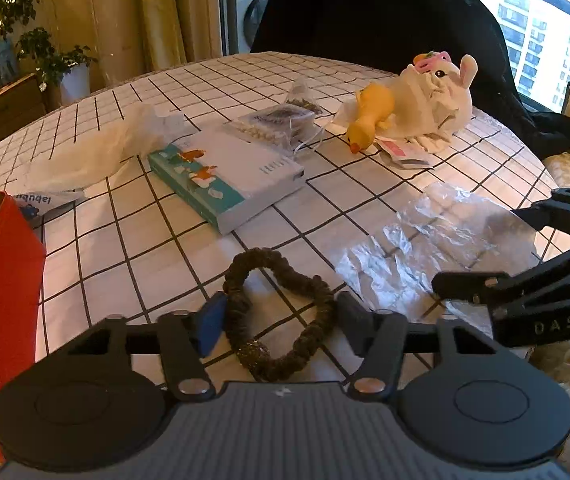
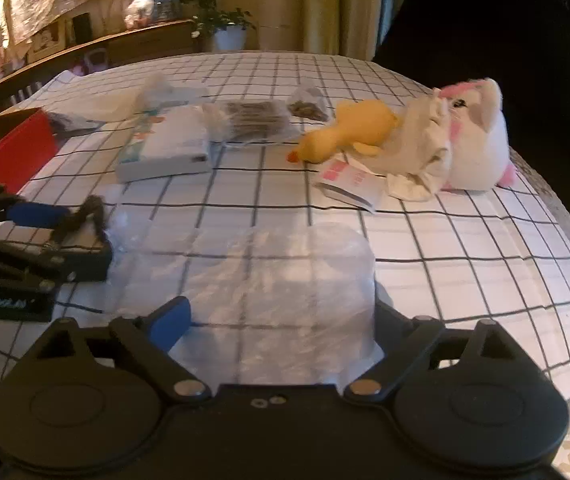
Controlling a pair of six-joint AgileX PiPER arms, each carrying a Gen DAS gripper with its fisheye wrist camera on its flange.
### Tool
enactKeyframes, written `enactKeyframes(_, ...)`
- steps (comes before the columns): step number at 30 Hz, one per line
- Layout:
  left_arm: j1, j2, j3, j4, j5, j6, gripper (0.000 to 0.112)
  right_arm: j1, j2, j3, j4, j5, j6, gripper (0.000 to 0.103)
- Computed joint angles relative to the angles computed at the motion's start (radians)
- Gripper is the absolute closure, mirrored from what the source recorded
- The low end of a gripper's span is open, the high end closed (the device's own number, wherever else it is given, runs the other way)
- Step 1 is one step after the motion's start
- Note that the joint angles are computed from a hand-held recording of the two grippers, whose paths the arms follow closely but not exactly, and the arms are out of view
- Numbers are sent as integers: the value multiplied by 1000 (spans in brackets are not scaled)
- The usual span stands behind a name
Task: Organize soft objects
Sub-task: 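Lower the left gripper onto the brown hair tie and close it, then carry the hair tie to the tin box while the right gripper carries the clear bag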
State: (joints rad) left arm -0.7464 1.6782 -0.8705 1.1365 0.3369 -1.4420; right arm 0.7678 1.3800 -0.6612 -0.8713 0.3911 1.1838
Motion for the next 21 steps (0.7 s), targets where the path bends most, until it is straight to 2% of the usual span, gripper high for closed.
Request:
enactKeyframes(1,3,-2,1,0,-2,-2,65,7,-1,-1,-18,5,16,26)
enactKeyframes(3,8,-7,4,4,-3,-11,74,7,3,-12,-9,10,10,35)
enactKeyframes(4,9,-9,5,7,-3,-16,79,15,5,-18,-22,27,29,45)
enactKeyframes(6,16,-13,10,5,-13,-22,81,29,9,-26,-45,55,52,59)
enactKeyframes(9,21,-23,17,-7,-19,-11,90,47,9,-28,-62,75,78,90)
enactKeyframes(11,25,-31,22,-22,-23,-1,92,63,9,-25,-80,85,104,100)
enactKeyframes(12,27,-36,26,-29,-24,3,92,67,4,-22,-79,79,110,103)
enactKeyframes(17,33,-78,51,-48,-26,11,93,128,-26,-27,-108,124,167,103)
enactKeyframes(21,43,-142,72,-129,-24,93,93,169,-66,-44,-106,162,188,103)
